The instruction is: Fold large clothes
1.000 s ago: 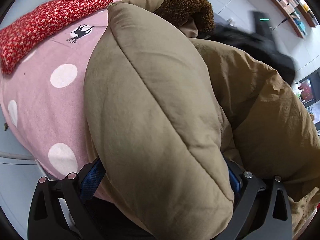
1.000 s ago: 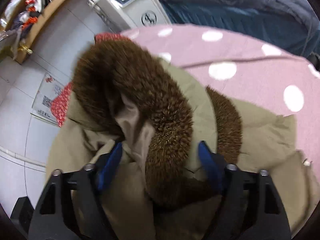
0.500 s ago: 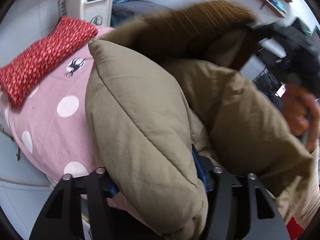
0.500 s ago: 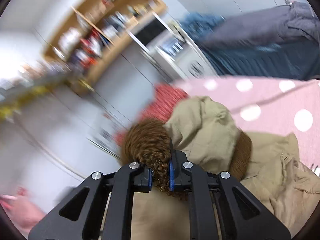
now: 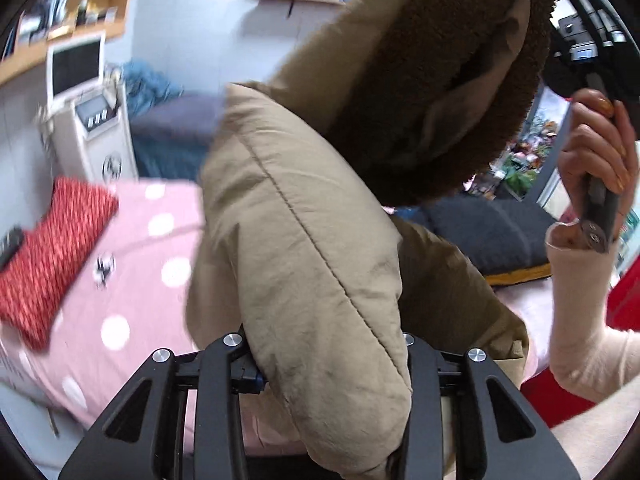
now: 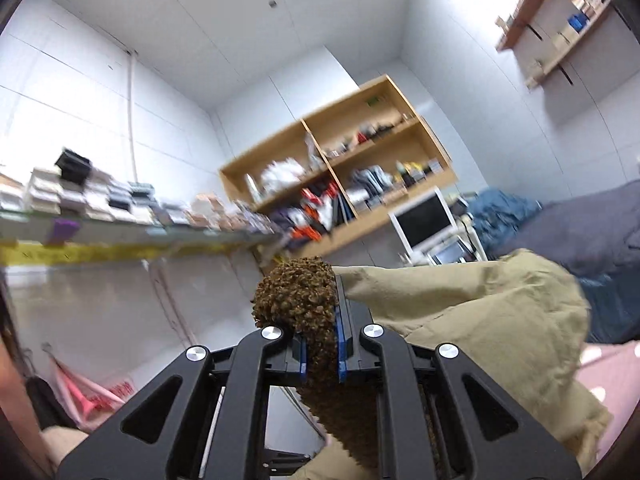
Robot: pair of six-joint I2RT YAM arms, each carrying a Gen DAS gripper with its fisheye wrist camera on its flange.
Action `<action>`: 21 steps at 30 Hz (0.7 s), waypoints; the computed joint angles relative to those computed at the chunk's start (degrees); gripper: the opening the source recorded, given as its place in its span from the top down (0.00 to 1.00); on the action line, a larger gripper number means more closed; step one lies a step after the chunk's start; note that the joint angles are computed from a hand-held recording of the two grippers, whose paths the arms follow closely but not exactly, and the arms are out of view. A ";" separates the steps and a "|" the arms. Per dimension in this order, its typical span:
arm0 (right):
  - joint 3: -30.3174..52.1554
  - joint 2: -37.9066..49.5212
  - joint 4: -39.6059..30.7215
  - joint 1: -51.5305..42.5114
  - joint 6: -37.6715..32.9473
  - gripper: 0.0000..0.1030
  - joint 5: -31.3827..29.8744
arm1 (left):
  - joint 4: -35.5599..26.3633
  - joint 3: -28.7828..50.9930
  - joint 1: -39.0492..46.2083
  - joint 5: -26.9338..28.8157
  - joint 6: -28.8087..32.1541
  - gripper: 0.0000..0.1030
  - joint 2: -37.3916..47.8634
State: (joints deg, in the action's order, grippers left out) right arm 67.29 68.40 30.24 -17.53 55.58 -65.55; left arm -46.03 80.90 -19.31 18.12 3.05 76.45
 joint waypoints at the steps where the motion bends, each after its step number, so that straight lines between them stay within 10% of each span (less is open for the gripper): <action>1: 1.13 0.68 3.73 -1.05 3.87 0.89 0.10 | -0.60 1.28 0.43 0.38 0.99 0.67 -0.90; 10: 28.01 15.98 29.81 -9.39 38.73 0.89 -1.90 | 0.63 11.23 7.98 0.14 3.28 0.69 0.24; 15: 49.84 32.44 10.54 -5.17 36.14 0.89 -2.32 | 4.48 14.07 5.58 -9.33 2.08 0.69 5.53; 21: 51.24 40.00 -30.40 1.33 -3.44 0.87 6.99 | 3.73 18.42 6.79 -12.85 -0.34 0.69 20.53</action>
